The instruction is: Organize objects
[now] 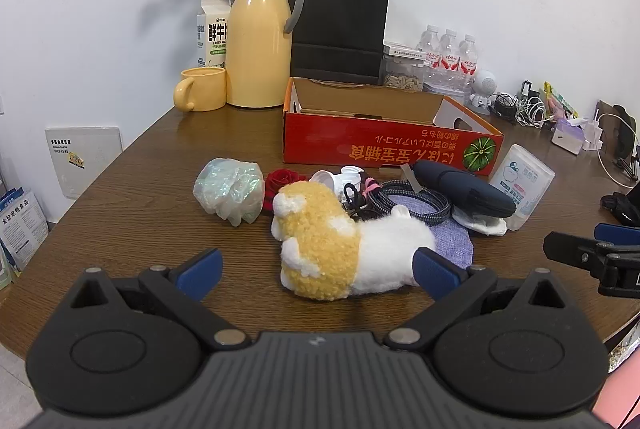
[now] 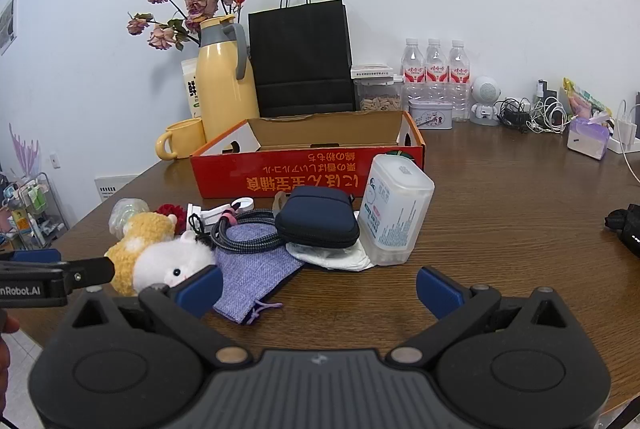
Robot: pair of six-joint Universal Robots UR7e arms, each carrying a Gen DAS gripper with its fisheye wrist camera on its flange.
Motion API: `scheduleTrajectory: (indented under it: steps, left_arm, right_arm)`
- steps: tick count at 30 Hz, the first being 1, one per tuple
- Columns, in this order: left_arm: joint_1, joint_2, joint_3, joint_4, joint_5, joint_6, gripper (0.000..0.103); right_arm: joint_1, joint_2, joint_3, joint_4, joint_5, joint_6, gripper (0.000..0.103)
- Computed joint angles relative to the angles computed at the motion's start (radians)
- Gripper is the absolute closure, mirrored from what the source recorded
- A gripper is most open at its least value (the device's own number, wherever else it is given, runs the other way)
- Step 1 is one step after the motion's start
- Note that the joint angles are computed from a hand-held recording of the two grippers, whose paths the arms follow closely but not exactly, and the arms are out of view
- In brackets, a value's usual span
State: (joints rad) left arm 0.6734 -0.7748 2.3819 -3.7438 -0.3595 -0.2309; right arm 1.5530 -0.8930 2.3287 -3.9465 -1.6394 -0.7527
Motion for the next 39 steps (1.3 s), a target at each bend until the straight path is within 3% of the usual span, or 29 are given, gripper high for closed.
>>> scheduleTrajectory:
  steps: [39]
  left_arm:
    - [-0.002,0.007,0.004,-0.025,0.003,0.012,0.000]
  right_arm:
    - [-0.004,0.003,0.003,-0.007,0.007,0.000,0.000]
